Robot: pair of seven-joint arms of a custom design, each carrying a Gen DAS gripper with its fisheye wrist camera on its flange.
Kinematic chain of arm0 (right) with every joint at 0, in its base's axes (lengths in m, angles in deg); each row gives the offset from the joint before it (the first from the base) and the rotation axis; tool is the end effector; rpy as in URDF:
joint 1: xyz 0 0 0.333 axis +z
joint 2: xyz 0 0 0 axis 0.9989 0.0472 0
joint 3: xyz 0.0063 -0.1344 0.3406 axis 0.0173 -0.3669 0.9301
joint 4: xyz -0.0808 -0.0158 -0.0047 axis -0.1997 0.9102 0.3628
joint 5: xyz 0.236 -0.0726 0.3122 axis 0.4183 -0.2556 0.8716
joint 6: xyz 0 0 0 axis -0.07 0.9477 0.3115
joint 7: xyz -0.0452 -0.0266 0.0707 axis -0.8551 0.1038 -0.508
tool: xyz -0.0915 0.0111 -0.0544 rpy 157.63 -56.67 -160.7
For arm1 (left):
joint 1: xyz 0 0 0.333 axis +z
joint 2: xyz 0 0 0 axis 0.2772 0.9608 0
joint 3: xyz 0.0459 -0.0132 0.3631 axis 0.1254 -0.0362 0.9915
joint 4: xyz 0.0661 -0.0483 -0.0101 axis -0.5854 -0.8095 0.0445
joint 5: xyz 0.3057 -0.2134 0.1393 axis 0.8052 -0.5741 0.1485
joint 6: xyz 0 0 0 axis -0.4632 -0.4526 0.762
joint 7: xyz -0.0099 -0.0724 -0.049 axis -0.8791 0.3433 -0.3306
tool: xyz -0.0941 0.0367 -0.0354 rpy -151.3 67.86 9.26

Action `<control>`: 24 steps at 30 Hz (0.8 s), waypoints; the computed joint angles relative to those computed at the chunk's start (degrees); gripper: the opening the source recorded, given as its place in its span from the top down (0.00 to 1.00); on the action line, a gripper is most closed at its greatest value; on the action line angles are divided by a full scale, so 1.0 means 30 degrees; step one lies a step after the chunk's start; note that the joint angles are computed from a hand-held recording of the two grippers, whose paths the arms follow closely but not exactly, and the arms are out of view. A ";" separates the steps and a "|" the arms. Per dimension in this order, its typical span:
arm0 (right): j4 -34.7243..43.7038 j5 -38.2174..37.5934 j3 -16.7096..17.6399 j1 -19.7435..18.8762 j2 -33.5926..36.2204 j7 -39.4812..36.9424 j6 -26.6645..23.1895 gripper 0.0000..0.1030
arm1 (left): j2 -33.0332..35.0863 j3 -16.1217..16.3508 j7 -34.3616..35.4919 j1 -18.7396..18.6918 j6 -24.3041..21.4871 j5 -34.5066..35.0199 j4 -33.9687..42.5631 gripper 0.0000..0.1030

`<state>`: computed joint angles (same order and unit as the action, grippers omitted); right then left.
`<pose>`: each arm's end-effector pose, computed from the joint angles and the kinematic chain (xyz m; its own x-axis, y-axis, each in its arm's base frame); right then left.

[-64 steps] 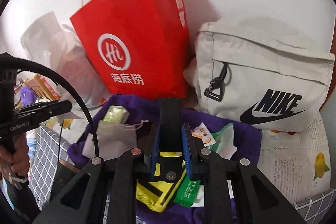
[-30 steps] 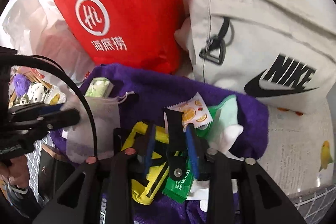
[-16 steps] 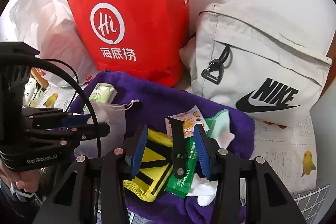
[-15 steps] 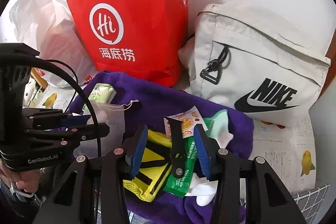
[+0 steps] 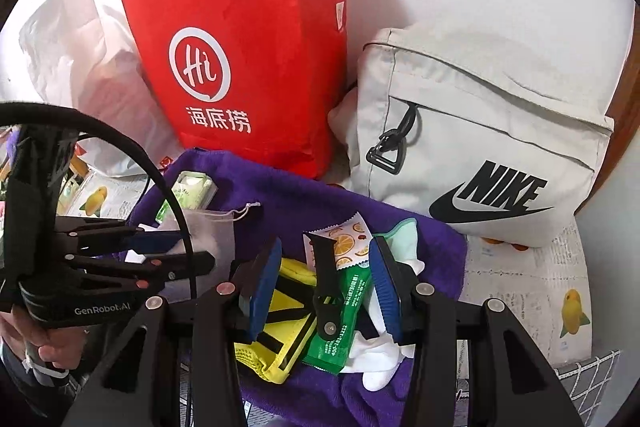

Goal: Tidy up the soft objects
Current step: 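Lower the tissue and strap onto the towel and open both grippers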

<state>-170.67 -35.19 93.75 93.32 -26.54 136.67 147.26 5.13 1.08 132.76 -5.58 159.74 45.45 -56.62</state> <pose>0.4290 0.2128 0.4091 0.1958 -0.9746 -0.1090 -0.7744 -0.0855 -0.6269 0.4551 -0.3750 0.3734 -0.3123 -0.9020 0.2982 -0.8658 0.1412 -0.4800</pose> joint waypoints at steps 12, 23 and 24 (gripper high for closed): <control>0.0018 -0.1285 0.0480 -0.0743 -0.0247 0.1120 0.0217 0.54 | -0.0897 0.4535 -0.5805 -0.3611 -0.0439 0.5816 -0.0235 0.31; -0.0036 -0.0526 0.0952 -0.0825 -0.0783 0.1768 -0.0526 0.23 | -0.2674 0.5325 -1.3055 -0.4122 -0.3258 1.3762 0.0100 0.09; -0.0083 -0.0312 0.0834 -0.0617 -0.0868 0.1623 -0.0525 0.23 | -0.2894 0.5199 -1.3948 -0.4124 -0.3933 1.4645 0.0225 0.08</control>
<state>-170.92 -36.12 96.25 91.47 -29.15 141.54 145.68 -3.56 16.68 90.91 -17.95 147.94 89.38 -55.95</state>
